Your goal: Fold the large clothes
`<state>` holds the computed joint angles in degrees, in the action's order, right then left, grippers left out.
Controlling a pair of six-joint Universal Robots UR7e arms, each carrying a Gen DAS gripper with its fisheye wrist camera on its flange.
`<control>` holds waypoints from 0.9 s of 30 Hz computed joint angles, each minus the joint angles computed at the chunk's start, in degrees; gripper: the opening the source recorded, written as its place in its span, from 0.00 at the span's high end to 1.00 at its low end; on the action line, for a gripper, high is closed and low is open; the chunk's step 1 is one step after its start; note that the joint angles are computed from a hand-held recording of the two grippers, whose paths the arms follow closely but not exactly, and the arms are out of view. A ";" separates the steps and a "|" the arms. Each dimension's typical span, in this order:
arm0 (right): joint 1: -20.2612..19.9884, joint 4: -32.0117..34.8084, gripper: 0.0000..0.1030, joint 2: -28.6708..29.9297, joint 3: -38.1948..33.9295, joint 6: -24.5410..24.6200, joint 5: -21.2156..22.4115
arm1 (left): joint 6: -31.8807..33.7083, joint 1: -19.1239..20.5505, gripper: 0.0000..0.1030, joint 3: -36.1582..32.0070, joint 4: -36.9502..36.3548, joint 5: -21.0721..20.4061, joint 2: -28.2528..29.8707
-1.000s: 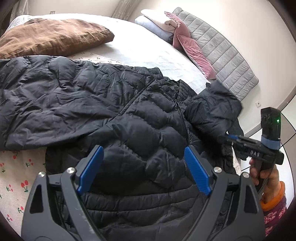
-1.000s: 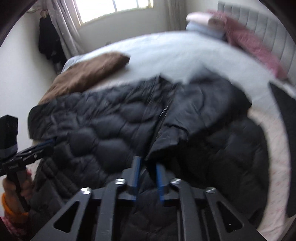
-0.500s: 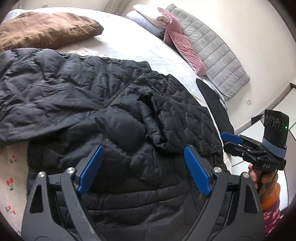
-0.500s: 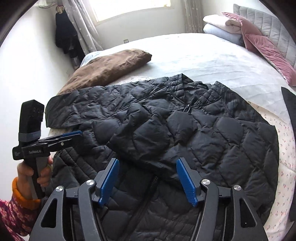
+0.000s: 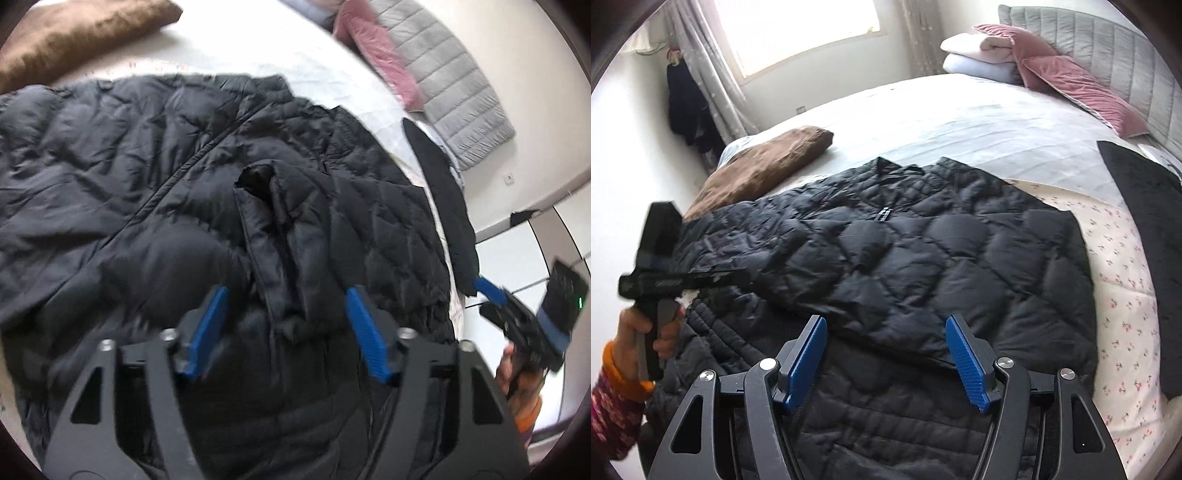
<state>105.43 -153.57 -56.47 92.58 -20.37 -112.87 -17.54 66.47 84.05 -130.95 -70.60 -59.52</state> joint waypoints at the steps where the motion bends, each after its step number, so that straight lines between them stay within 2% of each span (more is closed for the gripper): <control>1: -0.29 -0.42 0.34 -0.07 0.10 -0.04 -0.52 | -0.58 0.28 0.45 -1.27 0.90 0.08 0.97; 2: -0.55 -0.70 0.34 -0.16 0.24 0.10 -0.72 | -1.13 0.53 0.48 -2.33 1.60 0.11 1.82; 3: -0.98 -0.88 0.34 -0.35 0.35 0.49 -0.65 | -1.70 0.69 0.59 -3.00 2.10 0.13 2.43; 4: -1.47 -1.00 0.34 -0.62 0.46 0.98 -0.24 | -1.95 0.70 0.82 -3.20 1.96 0.38 2.78; 5: -1.85 -1.19 0.34 -0.87 0.64 1.30 0.11 | -1.74 0.57 0.91 -3.07 1.51 0.64 2.77; 7: -2.83 -1.75 0.34 -1.52 0.95 2.22 0.95 | 1.54 -0.97 0.93 -0.71 -4.10 3.80 1.79; 10: -4.14 -3.03 0.34 -2.11 1.37 3.47 1.76 | 4.92 -3.31 0.92 2.00 -11.94 10.31 0.71; 13: -5.33 -4.73 0.34 -1.73 1.13 5.12 1.47 | 3.10 -5.32 0.84 1.33 -10.69 21.78 2.07; 15: -5.83 -5.37 0.34 -1.16 0.49 6.26 0.74 | 3.93 -6.42 0.80 1.59 -10.68 25.84 2.45; 18: -6.58 -6.35 0.34 -0.33 -0.25 7.90 0.85 | 9.64 -7.76 0.59 4.50 -19.75 24.63 1.63; 20: -6.98 -6.68 0.34 0.27 -0.64 8.74 1.25 | 13.58 -8.11 0.57 5.66 -23.60 22.17 1.67; 23: -7.39 -5.96 0.34 1.29 -1.31 9.80 1.29 | 13.32 -7.01 0.57 3.80 -18.65 17.92 2.97; 27: -8.30 -3.89 0.34 2.24 -1.84 11.81 -0.39 | 7.64 -4.94 0.57 0.83 -8.25 19.04 5.59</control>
<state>97.13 -157.47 -54.23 90.74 -8.55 -113.26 -9.90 61.53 84.88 -139.20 -51.56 -53.92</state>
